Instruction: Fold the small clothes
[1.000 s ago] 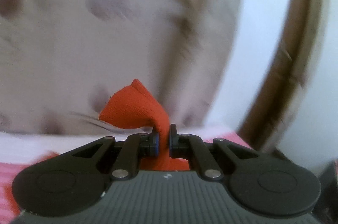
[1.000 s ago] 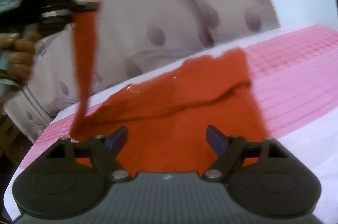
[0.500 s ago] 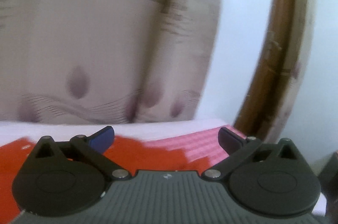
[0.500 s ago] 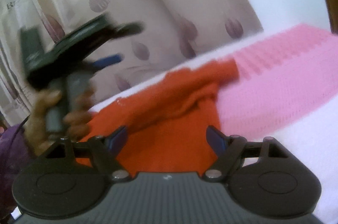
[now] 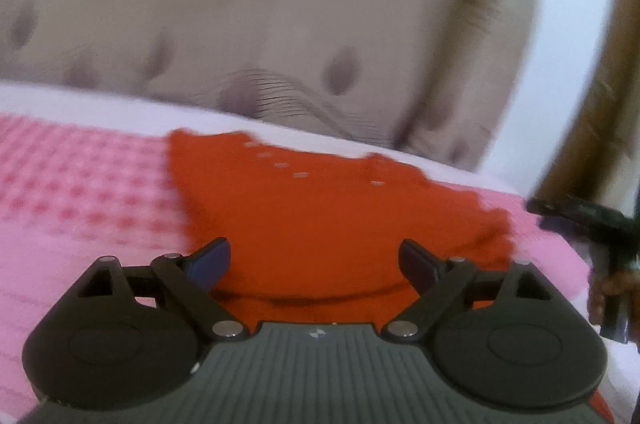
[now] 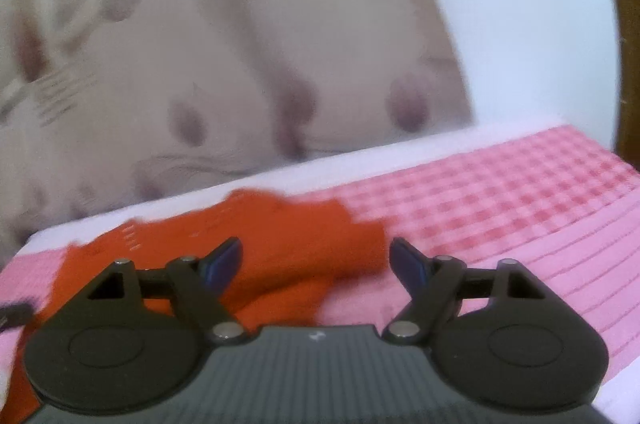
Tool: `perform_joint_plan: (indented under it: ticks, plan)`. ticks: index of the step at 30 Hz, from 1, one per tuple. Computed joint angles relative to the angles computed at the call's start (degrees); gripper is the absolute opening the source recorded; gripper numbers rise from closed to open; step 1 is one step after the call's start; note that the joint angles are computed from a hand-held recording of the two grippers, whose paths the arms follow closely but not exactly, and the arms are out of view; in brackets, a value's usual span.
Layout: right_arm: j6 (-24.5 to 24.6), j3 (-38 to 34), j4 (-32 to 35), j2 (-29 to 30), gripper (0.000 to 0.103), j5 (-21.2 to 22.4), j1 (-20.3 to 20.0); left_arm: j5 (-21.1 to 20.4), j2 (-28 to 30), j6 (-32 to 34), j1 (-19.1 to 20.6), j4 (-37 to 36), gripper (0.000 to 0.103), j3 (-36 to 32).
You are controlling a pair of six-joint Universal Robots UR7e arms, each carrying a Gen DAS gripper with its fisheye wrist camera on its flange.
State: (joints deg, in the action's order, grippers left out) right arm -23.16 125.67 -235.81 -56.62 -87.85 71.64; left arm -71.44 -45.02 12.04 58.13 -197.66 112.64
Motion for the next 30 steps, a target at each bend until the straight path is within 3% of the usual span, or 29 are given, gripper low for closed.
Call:
perform_joint_plan:
  ticks: [3,5,8,9,10,12,13,14,15,18,20,22,26,28,30]
  plan:
    - [2.4,-2.9,7.5,-1.5,0.081,2.1,-1.5,2.3,-0.7,1.0,1.6,2.1,0.087,-2.6]
    - [3.1,-5.2,11.8,-1.4,0.081,1.3,-1.6,2.3,-0.7,3.7,2.6,4.0,0.087,-5.0]
    - [4.0,-6.9,17.2,-1.4,0.078,5.5,-2.9,4.9,1.9,9.3,3.0,5.2,0.090,-10.2]
    - [3.9,-7.3,17.8,-1.1,0.050,5.6,-2.9,4.9,2.8,10.2,3.4,7.9,0.091,-12.7]
    - [3.5,-7.7,18.3,-0.7,0.037,4.1,-2.4,5.2,3.5,10.0,3.8,10.7,0.091,-14.8]
    - [3.8,-8.1,17.4,0.1,0.024,3.6,-2.1,5.4,5.3,7.6,4.4,15.3,0.087,-18.8]
    - [4.2,-7.7,16.1,0.3,0.022,4.9,-2.4,4.2,6.1,6.6,5.0,18.2,0.078,-20.8]
    - [4.8,-7.4,15.0,0.3,0.021,5.4,-2.6,2.9,6.8,5.5,5.6,21.8,0.042,-23.1]
    - [5.5,-6.8,13.7,0.2,0.020,6.6,-2.9,2.9,7.6,4.0,5.8,24.3,0.021,-24.8]
    - [7.2,-4.7,11.3,-1.3,0.019,10.8,-3.6,1.8,7.7,3.6,5.9,19.8,0.017,-23.5]
    - [7.9,-3.7,11.1,-2.5,0.019,13.5,-3.8,2.9,7.2,5.5,5.5,15.1,0.010,-21.6]
    - [9.2,-3.0,11.6,-3.6,0.019,16.4,-3.9,4.4,6.9,6.2,5.6,12.5,0.010,-20.7]
    - [13.2,-2.3,13.0,-4.5,0.018,21.1,-3.9,4.3,5.5,-0.6,8.2,13.7,0.009,-21.0]
    - [16.3,-2.9,14.9,-4.5,0.018,20.5,-3.8,8.4,6.4,1.1,8.7,11.4,0.004,-21.5]
    - [19.1,-4.1,16.6,-4.0,0.019,17.7,-4.0,9.2,6.8,1.9,9.5,9.9,0.002,-22.4]
